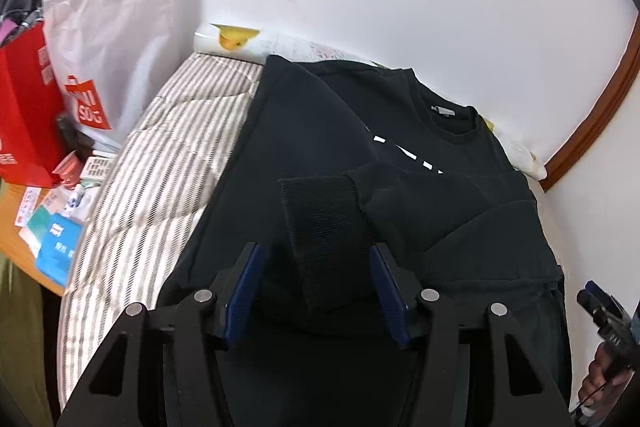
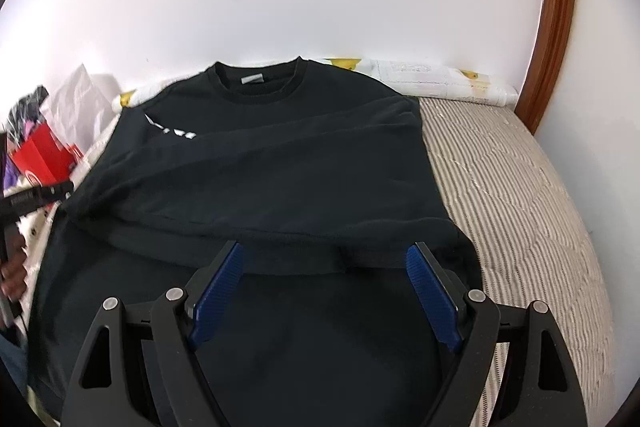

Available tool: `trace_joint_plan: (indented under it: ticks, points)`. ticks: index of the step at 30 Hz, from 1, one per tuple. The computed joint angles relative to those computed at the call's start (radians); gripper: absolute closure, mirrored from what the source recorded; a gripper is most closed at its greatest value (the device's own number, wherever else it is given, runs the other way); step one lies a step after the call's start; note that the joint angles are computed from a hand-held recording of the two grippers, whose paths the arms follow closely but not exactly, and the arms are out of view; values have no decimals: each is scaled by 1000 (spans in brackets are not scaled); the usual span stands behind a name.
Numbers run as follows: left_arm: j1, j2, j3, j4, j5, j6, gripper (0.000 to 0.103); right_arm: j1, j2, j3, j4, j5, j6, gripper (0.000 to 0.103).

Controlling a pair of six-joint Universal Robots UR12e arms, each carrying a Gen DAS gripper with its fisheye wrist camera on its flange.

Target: Fold small clothes

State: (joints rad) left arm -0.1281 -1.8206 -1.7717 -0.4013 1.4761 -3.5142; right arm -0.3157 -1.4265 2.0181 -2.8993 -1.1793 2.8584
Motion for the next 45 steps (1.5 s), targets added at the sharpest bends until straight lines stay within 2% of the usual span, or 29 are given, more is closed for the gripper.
trace_joint_plan:
  ticks: [5, 7, 9, 10, 12, 14, 17, 24, 25, 26, 27, 29, 33, 36, 40, 45]
  points:
    - [-3, -40, 38, -52, -20, 5, 52, -3, 19, 5, -10, -103, -1, 20]
    - [-5, -49, 40, -46, -20, -1, 57, -14, 31, -7, 16, -130, 24, 21]
    - [-9, -53, 41, -40, -13, -2, 68, -22, 44, -17, 19, -163, 48, 23]
    - [-14, -54, 45, -41, 5, -1, 71, -29, 48, -22, 32, -165, 58, 26]
    - [-23, -56, 52, -40, 41, 5, 89, -46, 53, -36, 80, -113, 79, 38]
    - [-20, -54, 52, -27, 33, -5, 92, -64, 57, -41, 106, -32, 108, 42]
    - [-19, -51, 52, -5, 41, -4, 93, -75, 71, -52, 128, 69, 122, 46]
    - [-13, -38, 40, 50, 25, -12, 94, -51, 130, -111, 165, 86, 179, 54]
    - [-15, -38, 42, 53, 31, -5, 94, -53, 136, -115, 157, 101, 189, 58]
    - [-17, -40, 44, 56, 35, -2, 94, -52, 139, -120, 165, 109, 188, 75]
    - [-17, -40, 46, 59, 38, 0, 94, -45, 142, -127, 170, 83, 188, 83]
    - [-16, -40, 50, 67, 37, 1, 94, -36, 143, -124, 123, 51, 164, 92]
    - [-10, -34, 55, 79, 36, 12, 94, -53, 146, -125, 75, 93, 189, 96]
    - [-5, -28, 52, 74, 27, 19, 94, -36, 153, -124, 35, 15, 193, 99]
    - [-12, -30, 45, 50, 61, 32, 94, -27, 150, -123, 67, -19, 162, 98]
    - [-8, -32, 30, 40, 58, 12, 94, -51, 112, -96, 124, 16, 115, 94]
